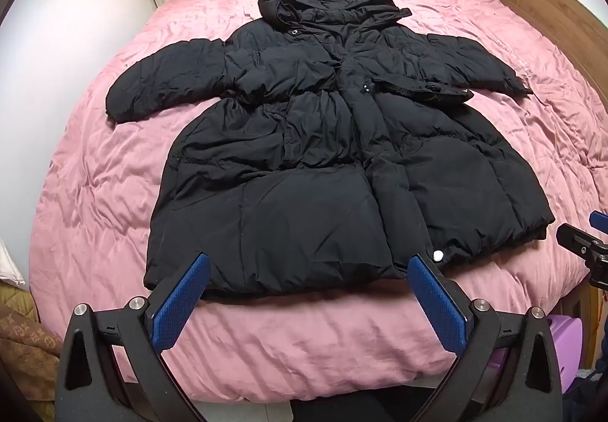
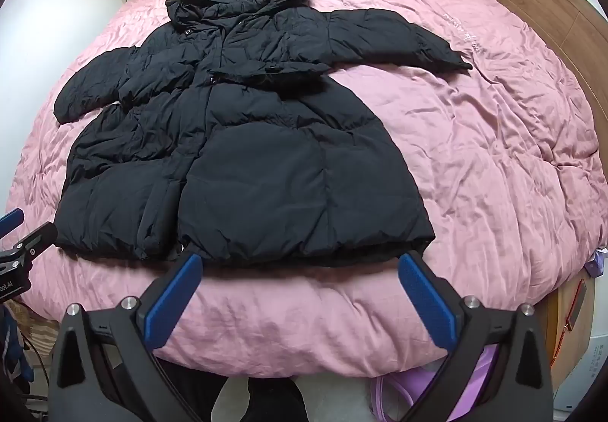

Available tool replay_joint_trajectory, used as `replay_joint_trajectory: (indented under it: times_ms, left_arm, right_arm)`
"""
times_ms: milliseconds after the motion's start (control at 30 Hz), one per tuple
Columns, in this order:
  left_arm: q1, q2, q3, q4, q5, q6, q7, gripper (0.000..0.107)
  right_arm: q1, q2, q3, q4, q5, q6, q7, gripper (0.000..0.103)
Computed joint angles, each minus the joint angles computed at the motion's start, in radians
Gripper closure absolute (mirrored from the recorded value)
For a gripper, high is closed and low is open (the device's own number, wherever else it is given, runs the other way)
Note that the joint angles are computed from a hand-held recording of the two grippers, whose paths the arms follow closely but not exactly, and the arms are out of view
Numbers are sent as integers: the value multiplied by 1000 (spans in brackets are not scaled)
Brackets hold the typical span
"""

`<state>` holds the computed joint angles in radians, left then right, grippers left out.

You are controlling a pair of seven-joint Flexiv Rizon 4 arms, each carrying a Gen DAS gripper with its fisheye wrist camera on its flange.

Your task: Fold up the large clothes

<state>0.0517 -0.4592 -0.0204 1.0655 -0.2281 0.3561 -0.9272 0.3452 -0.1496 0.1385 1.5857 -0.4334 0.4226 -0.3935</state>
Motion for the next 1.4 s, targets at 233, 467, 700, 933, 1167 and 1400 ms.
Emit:
replay_joint_trajectory:
  times_ms: [233,467,700,933,1167,1400]
  left_arm:
    - [0,1,0,-3,3,-7,0,5]
    - [0,14,2,31,-1,9,9,5]
    - [1,2,2,7,4,-14,5,5]
    - [7,-4,-1,-1,-7,-22,2,5]
    - [7,-14,-3,-17,-11,-35,-5,5]
    - [8,-20,-3,-25,-10,-50,-7,5]
  right_arm:
    - [3,-3,0,-6,-3,-10,3,0]
    - [4,-5,0,-9,-2,-8,2,0]
    - [4,-5,0,-9,0,-9,3,0]
    - [4,-6,0,-9,2,-5,3,0]
    - [6,-10,-1,-14,2,-7,3,0]
    - [7,-12,-2,-17,2,-9,2,0]
